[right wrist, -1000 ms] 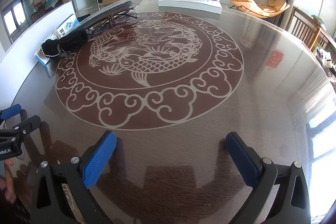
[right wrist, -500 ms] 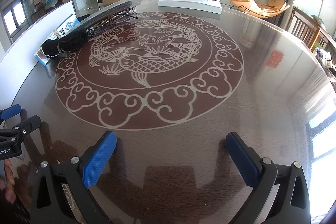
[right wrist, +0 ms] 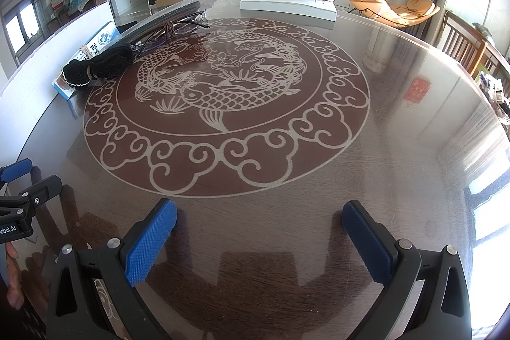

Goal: Organize objects

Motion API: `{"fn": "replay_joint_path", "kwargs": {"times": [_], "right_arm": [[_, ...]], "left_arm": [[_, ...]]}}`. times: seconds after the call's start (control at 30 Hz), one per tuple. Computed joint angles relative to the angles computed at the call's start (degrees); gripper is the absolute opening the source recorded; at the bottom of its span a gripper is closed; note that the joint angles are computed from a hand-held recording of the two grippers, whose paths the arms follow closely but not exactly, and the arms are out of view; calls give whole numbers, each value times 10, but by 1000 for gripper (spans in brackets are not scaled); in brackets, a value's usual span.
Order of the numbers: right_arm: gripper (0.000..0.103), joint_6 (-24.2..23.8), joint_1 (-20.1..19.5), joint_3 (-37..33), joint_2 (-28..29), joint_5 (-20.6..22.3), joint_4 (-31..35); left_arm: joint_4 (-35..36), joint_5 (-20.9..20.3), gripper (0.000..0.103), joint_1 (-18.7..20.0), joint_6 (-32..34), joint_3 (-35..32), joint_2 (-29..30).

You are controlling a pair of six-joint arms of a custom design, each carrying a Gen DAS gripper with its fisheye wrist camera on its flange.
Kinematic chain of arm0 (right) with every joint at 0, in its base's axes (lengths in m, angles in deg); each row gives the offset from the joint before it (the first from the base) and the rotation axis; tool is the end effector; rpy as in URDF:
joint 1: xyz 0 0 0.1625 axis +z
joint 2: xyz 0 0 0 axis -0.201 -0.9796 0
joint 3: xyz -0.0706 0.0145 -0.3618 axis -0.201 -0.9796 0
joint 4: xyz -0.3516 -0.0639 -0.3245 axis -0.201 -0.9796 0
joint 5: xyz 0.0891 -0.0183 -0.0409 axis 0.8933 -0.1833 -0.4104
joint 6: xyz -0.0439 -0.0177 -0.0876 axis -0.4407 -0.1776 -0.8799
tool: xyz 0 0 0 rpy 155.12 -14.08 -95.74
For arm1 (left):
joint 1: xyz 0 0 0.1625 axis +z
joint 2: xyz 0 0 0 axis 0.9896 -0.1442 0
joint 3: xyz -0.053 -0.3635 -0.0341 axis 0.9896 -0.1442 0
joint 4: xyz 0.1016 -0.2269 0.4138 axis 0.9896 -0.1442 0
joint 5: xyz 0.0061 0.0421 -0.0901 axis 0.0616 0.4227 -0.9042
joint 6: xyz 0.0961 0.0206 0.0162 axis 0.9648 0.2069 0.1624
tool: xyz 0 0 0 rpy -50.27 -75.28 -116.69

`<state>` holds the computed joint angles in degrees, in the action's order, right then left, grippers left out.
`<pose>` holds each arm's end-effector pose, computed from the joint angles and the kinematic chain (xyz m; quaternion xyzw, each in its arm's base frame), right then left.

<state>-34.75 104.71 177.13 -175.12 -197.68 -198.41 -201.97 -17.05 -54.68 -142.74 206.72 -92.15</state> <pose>0.1013 -0.4042 0.1947 0.1946 -0.8836 0.2496 0.3450 -0.2322 -0.3544 0.0655 0.0880 0.8791 -0.2769 0.3779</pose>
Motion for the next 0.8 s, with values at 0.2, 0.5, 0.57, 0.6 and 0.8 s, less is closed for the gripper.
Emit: {"fn": "replay_joint_path", "kwargs": {"times": [0.2, 0.5, 0.57, 0.6, 0.8], "right_arm": [[103, 0, 0, 0, 0, 0, 0], [103, 0, 0, 0, 0, 0, 0], [103, 0, 0, 0, 0, 0, 0], [103, 0, 0, 0, 0, 0, 0], [103, 0, 0, 0, 0, 0, 0]], "left_arm": [[1, 1, 103, -1, -2, 0, -1], [11, -4, 103, -4, -7, 0, -6], [10, -4, 103, -4, -7, 0, -6], [10, -4, 103, -4, -7, 0, -6], [25, -1, 103, -3, -25, 0, -12]]}}
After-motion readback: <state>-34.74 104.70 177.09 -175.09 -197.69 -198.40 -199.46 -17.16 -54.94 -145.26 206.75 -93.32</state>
